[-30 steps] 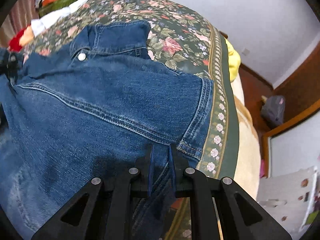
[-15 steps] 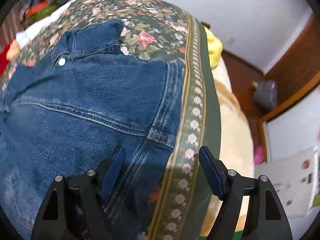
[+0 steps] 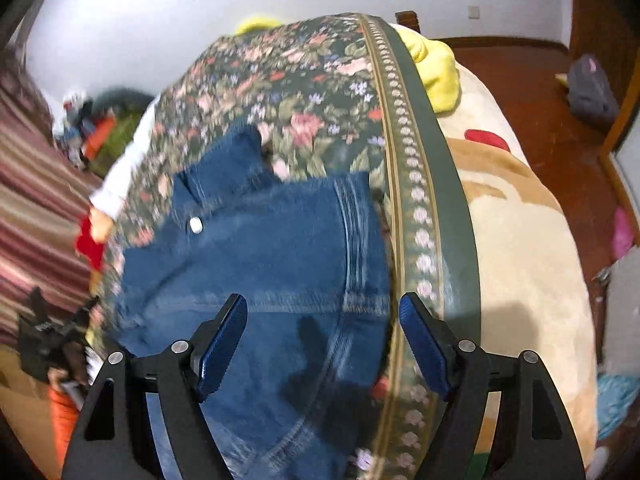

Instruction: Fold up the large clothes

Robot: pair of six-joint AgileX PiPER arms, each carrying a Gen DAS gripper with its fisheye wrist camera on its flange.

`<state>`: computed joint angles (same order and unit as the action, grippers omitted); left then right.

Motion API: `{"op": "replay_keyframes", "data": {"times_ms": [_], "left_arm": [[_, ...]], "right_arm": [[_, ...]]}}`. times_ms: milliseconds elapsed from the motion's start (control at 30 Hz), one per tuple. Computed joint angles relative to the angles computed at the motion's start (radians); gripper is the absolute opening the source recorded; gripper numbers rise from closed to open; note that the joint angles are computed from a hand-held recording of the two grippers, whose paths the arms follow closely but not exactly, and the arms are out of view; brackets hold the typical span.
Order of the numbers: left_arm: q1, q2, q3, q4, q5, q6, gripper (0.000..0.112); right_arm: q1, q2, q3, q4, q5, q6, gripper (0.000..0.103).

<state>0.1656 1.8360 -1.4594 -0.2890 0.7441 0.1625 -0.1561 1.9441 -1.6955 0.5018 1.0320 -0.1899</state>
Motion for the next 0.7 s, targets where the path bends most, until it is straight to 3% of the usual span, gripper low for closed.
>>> {"op": "replay_keyframes", "data": {"times_ms": [200, 333, 467, 567, 700], "left_arm": [[0.012, 0.248, -0.293, -0.053, 0.149, -0.032, 0.075], [0.025, 0.338, -0.382, -0.122, 0.180, 0.003, 0.075], [0.012, 0.431, -0.516, -0.141, 0.245, 0.020, 0.075], [-0.016, 0.513, -0.648, -0.093, 0.313, -0.002, 0.064], [-0.057, 0.585, -0.787, 0.000, 0.368, -0.061, 0.028]], "right_arm": [[0.005, 0.147, -0.179, -0.006, 0.048, 0.056, 0.077], [0.012, 0.276, -0.330, -0.008, 0.093, 0.080, 0.076], [0.031, 0.365, -0.421, 0.022, 0.095, 0.066, 0.061], [0.061, 0.402, -0.466, 0.002, 0.081, 0.089, 0.054], [0.112, 0.420, -0.505, -0.086, 0.046, 0.104, 0.030]]}}
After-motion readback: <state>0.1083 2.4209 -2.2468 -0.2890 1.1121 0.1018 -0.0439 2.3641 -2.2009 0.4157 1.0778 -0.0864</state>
